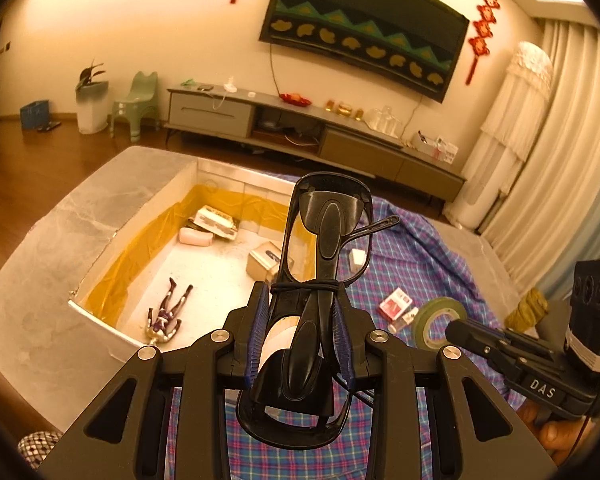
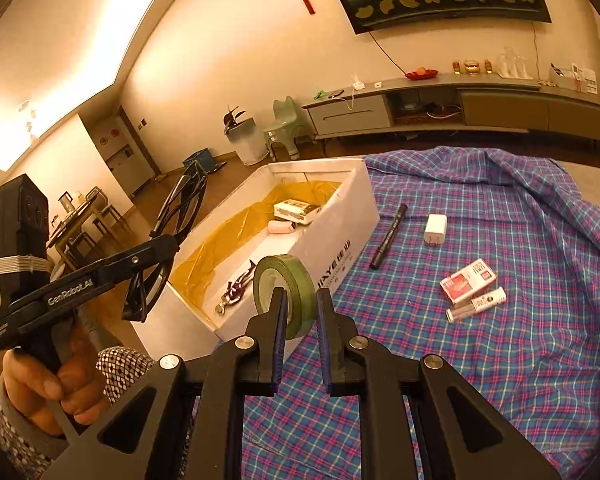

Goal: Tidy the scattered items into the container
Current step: 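Carry the glasses and tape roll over the foam box with both tools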

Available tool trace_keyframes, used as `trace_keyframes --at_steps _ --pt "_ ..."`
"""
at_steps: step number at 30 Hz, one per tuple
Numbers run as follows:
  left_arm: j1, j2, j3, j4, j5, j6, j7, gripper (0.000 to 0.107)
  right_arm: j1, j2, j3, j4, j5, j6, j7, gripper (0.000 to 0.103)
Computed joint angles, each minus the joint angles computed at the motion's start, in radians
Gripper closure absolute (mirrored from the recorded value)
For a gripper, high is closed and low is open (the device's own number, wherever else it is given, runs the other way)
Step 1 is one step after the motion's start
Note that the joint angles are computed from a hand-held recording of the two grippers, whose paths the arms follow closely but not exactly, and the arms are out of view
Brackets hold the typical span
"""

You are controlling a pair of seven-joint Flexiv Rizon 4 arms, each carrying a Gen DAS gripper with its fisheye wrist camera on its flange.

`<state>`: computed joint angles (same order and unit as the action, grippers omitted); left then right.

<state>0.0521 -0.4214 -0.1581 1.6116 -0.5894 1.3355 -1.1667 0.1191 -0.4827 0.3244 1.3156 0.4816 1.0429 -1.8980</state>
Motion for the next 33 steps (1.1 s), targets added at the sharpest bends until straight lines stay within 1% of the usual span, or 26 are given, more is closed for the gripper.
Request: trace_keyframes --at_steps 7,14,18,28,33 --pt "0.030 -0.037 -0.019 -0.043 -0.044 -0.029 0.005 0.075 0.037 -0.030 -0.009 -0.053 -0.041 -0.021 0.028 0.087" --pt "0.038 -0.095 -0.004 -0.119 -0.044 -0.091 -0.046 0.075 0.078 -0.072 -0.015 -0.120 -0.098 -0.047 0.051 0.087" --pt "0.044 -0.118 0.000 -0.142 -0.040 -0.117 -0.076 0.075 0.103 -0.099 -0.024 -0.159 -0.137 -0.063 0.070 0.087" --pt "0.047 -0.172 0.025 -0.198 0.005 -0.177 -0.160 0.075 0.160 -0.189 -0.052 -0.283 -0.239 -0.120 0.123 0.087" --pt "0.034 -0.206 0.055 -0.249 0.060 -0.217 -0.218 0.074 0.189 -0.237 -0.072 -0.354 -0.290 -0.155 0.149 0.087"
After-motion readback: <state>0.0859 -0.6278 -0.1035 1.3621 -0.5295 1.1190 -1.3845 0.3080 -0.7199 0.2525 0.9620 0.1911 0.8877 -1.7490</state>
